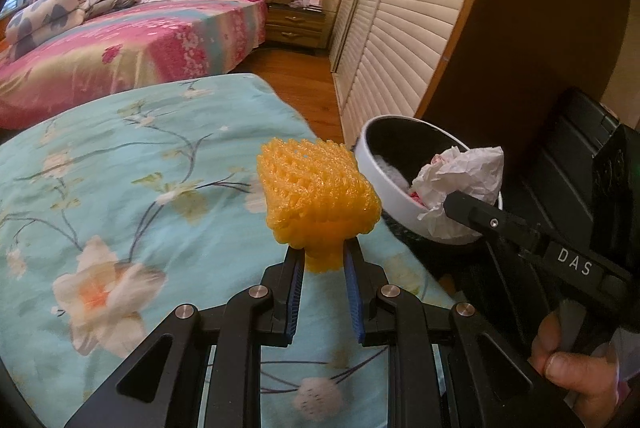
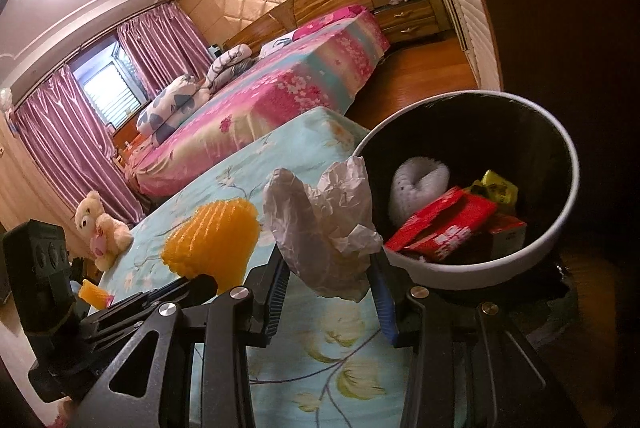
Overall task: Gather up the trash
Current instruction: 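Carry the orange sleeve with the left tool while the right tool carries the white paper over the bin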
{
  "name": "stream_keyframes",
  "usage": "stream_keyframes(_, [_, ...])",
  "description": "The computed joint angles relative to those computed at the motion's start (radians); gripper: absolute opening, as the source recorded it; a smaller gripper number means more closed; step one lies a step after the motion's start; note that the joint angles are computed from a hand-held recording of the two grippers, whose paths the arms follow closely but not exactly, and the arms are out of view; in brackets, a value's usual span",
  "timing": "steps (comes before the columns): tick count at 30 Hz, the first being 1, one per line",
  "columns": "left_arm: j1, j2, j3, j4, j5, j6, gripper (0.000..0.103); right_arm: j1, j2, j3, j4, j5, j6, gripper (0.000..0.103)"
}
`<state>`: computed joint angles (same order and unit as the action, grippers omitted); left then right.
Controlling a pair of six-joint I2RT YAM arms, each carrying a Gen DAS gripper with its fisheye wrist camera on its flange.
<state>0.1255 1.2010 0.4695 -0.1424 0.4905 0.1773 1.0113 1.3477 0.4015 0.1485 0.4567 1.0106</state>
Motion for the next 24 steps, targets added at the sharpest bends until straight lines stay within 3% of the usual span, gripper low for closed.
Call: stream_keyframes(24, [-0.215, 0.051, 0.03, 0.086, -0.084, -0.099, 0.019, -0.058, -0.19, -0.088, -0.121, 0.05, 0.035, 0.041])
